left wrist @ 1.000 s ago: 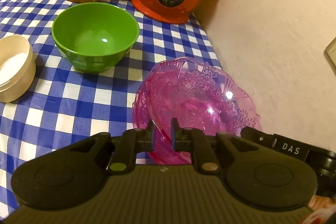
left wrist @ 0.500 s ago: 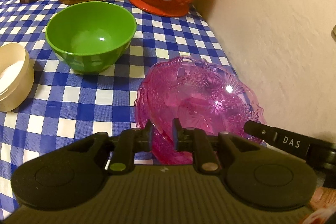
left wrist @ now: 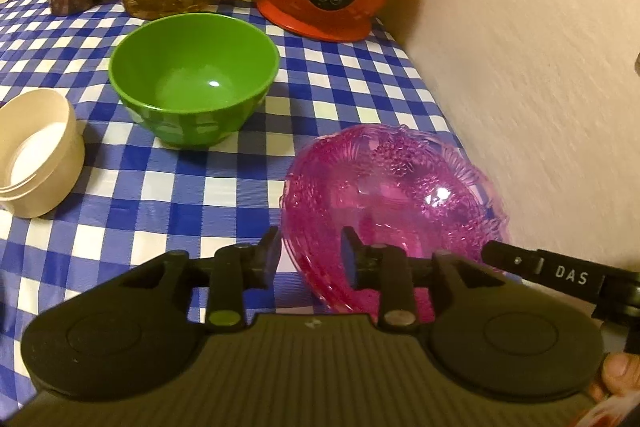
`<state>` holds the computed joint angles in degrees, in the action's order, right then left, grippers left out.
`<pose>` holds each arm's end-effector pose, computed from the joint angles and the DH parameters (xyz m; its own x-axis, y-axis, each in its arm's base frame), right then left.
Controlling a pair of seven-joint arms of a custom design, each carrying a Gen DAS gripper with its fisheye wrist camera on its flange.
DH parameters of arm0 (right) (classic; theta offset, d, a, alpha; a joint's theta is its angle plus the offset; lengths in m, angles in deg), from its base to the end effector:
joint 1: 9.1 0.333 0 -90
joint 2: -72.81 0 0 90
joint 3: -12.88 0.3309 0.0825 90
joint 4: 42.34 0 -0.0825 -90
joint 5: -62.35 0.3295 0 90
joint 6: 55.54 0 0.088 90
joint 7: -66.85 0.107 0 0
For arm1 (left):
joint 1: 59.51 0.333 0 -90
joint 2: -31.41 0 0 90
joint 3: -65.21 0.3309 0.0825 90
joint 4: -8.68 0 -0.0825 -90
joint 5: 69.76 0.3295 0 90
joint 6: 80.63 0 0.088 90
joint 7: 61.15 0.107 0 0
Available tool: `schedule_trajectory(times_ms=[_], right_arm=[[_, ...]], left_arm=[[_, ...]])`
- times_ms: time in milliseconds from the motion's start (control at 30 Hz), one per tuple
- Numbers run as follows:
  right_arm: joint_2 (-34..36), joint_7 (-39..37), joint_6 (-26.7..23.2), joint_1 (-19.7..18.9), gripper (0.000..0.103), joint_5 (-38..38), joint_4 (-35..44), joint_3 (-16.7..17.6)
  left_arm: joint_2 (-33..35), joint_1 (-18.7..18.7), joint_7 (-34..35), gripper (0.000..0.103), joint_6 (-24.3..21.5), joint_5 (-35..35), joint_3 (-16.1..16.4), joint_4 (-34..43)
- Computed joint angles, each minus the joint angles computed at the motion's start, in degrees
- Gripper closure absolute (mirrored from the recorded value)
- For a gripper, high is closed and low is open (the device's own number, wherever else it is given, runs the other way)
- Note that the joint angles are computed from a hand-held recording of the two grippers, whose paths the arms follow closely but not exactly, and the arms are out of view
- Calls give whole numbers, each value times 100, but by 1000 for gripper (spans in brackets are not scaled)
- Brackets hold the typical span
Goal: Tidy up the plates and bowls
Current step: 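Lower the small pink plate onto the stacked plates and open both grippers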
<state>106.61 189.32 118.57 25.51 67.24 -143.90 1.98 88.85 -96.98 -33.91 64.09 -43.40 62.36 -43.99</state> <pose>0.6133 0.2891 0.3632 -0.0616 -0.9509 -0.3033 -0.7959 0.2302 -0.5600 0.6150 -0.5020 0.3673 0.0400 -0.9609 0.2741 -0.7999 -0.1952 -0.5675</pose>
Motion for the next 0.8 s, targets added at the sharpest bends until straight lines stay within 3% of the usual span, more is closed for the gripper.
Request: schedule_trajectory(times_ms=[133,267,300,333,367,533,800], right_arm=[[-186,275,468,301,72,76,-466,-321],[-254,242,1045,456,73,401,-786,-443],[-242,213,1119,514,75,488,-804,-501],[-222,164,1128,523,88,565,-782,-509],[-203,74,1136,406,98,632,-743,-372],[-62,-314,1037,-55,101,977,-521,184],[-122,-604,1057,-85,101,1295,-581,290]], left_arm=[[-305,4,-386,74,411,109,83,-623],[-407,30,-590,74,527,167,75,-857],[-416,45,-612,74,545,169,59,-887],[-424,44,-640,74,558,180,58,-909],[-423,49,-650,74,564,187,50,-913],[-418,56,-669,74,646,211,22,-941],[-504,55,-741,74,730,224,28,-1120]])
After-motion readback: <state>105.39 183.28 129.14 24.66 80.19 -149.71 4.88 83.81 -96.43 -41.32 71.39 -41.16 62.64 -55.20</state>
